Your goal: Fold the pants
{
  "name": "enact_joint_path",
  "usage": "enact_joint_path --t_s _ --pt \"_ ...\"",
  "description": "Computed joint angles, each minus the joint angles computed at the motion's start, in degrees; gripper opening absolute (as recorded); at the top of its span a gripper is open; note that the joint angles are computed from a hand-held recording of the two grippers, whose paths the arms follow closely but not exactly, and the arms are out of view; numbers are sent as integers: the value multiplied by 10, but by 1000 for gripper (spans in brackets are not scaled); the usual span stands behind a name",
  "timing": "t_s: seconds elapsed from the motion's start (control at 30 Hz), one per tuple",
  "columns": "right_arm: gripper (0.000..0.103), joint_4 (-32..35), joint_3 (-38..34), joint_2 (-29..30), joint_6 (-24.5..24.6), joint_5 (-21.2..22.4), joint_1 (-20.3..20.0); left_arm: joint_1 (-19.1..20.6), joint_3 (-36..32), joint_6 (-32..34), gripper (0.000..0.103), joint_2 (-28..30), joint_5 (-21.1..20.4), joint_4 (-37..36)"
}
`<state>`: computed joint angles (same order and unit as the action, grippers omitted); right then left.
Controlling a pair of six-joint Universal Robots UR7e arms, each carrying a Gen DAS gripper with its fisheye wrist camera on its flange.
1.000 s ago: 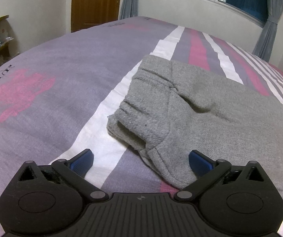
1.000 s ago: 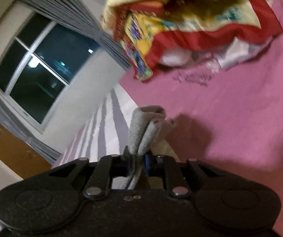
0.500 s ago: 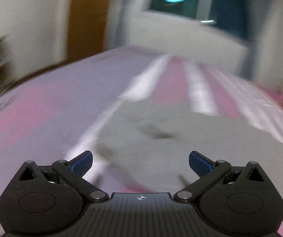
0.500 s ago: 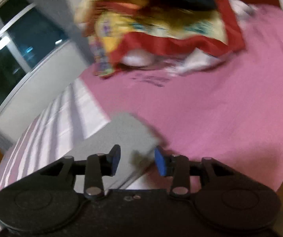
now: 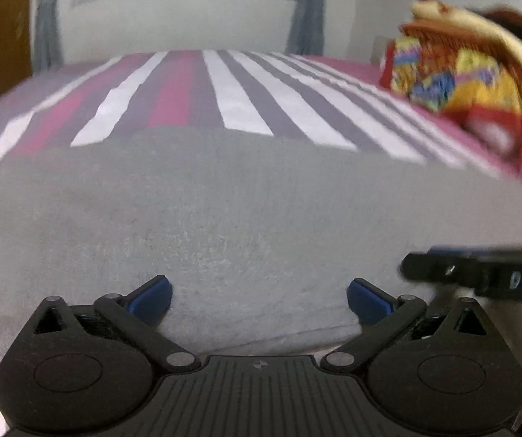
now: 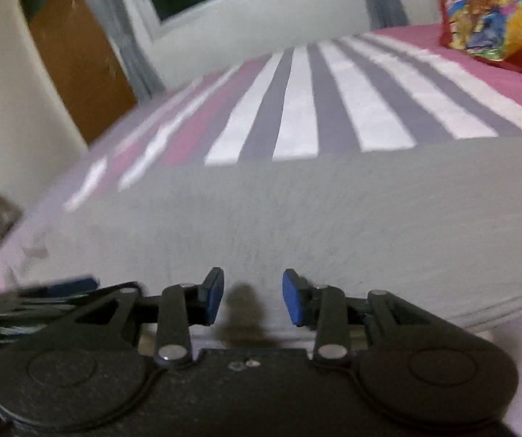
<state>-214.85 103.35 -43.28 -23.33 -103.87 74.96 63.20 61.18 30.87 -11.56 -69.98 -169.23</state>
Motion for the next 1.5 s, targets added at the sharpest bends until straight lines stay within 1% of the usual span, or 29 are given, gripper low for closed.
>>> enact_joint_path --t_s 0.1,0.2,0.27,0.33,0.37,0.53,0.6,0.67,0.7,0.77,0.83,0.87,0.93,0.97,1.0,1.03,1.07,1.1,1.13,1.17,1.2,1.23,1.27,1.3,1.33,1.4,1.43,1.47,1.5 --pt "36 6 1 -3 -37 -8 -5 2 3 11 103 -2 -4 -6" --pt "36 -12 27 -13 -44 -15 -3 2 9 15 103 -5 -3 -14" --pt "35 -19 24 -6 -45 -19 -1 2 13 17 103 -8 0 -16" --pt "35 -23 22 -5 -55 -29 2 3 19 19 103 -13 11 -24" --pt "35 -24 21 -7 -60 -35 2 6 11 21 103 -14 16 -20" --pt "35 -48 51 -54 -66 -53 -30 35 -39 39 103 -18 67 -8" --pt "35 -64 54 -68 -83 -75 -42 46 -67 41 103 -15 95 -2" --pt "35 -74 57 -83 -94 -93 -54 61 -92 32 103 -16 109 6" --pt "35 -78 60 -93 -92 -99 -62 68 -104 21 103 -17 117 14" --pt "35 -88 64 -108 -81 -111 -76 81 -117 15 103 -22 117 22" --pt "33 -106 65 -116 -74 -125 -90 86 -114 44 103 -31 105 33" --pt "26 -107 67 -121 -69 -123 -95 85 -111 57 103 -31 108 28" --pt "26 -91 77 -135 -53 -106 -102 82 -104 52 103 -36 110 24" --pt "28 -89 79 -137 -52 -110 -99 82 -86 56 103 -44 100 -5" --pt "36 -104 84 -137 -45 -111 -93 83 -68 68 103 -50 89 -43" --pt "50 -143 92 -135 -40 -104 -91 87 -54 73 103 -56 82 -68" --pt "54 -178 107 -138 -38 -82 -96 92 -48 70 103 -60 79 -70" --pt "54 -192 114 -139 -39 -77 -99 95 -58 73 103 -58 88 -47" --pt "55 -189 113 -140 -41 -96 -102 96 -64 89 103 -54 96 -40" --pt "54 -161 106 -141 -38 -131 -104 92 -69 101 103 -50 105 -42" --pt "54 -137 103 -143 -37 -142 -111 87 -75 102 103 -48 118 -35" --pt "53 -138 113 -151 -33 -128 -114 83 -74 98 103 -51 120 -35" --pt "54 -144 118 -156 -26 -129 -111 83 -72 93 103 -54 107 -46" --pt "55 -168 127 -159 -20 -120 -111 85 -65 86 103 -59 89 -61" --pt "57 -192 139 -163 -14 -102 -114 86 -63 80 103 -62 88 -72" --pt "57 -227 163 -176 16 -74 -127 89 -84 77 103 -51 114 -83" --pt "58 -233 177 -187 44 -55 -139 89 -98 64 103 -45 144 -72" --pt "58 -234 193 -198 70 -38 -150 95 -122 43 103 -36 168 -36" --pt "58 -229 205 -210 107 -15 -167 104 -139 1 103 -36 167 24"
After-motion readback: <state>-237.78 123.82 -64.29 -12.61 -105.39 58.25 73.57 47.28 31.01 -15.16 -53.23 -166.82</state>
